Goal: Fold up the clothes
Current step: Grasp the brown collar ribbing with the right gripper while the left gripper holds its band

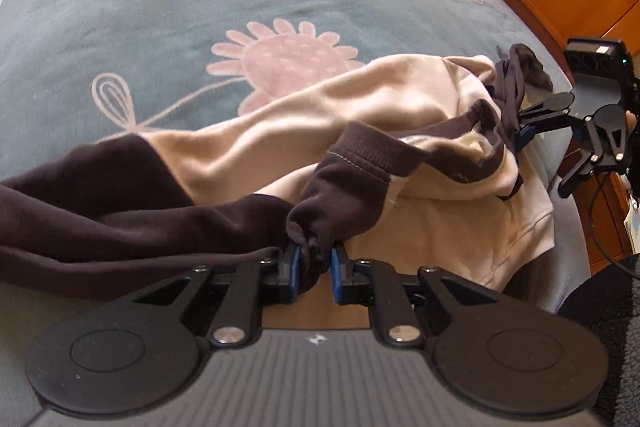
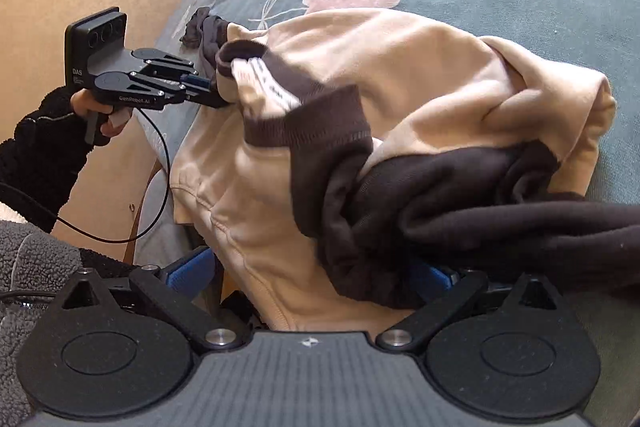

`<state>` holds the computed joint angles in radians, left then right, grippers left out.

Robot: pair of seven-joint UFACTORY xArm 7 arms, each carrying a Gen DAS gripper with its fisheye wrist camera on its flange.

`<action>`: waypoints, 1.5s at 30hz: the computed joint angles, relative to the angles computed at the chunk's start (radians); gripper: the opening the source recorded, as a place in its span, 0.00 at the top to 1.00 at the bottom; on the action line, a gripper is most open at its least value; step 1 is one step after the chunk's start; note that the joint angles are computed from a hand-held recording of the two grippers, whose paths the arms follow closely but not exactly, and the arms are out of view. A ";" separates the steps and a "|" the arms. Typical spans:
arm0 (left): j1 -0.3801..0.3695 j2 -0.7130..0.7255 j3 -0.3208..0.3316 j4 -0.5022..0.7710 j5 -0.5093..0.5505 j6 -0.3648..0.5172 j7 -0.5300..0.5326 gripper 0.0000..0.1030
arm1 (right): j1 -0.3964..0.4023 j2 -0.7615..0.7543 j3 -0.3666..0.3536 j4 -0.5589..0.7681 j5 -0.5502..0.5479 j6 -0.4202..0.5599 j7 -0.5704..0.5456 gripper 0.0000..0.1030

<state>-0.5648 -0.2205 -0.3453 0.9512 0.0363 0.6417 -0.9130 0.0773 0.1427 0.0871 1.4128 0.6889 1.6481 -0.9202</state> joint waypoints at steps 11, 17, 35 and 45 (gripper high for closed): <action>0.011 0.026 -0.066 0.131 0.237 0.190 -0.070 0.74 | 0.012 -0.150 -0.031 -0.044 0.067 -0.098 -0.116 0.00; -0.008 0.067 -0.041 0.183 0.295 0.191 0.045 0.47 | 0.035 -0.099 -0.019 -0.043 0.107 -0.128 -0.117 0.00; -0.049 0.106 0.021 0.117 -0.007 0.027 0.347 0.48 | 0.013 -0.007 0.021 -0.055 0.170 -0.085 -0.160 0.00; -0.051 0.148 0.031 0.156 -0.083 0.019 0.458 0.50 | 0.017 -0.030 0.016 -0.049 0.177 -0.030 -0.174 0.08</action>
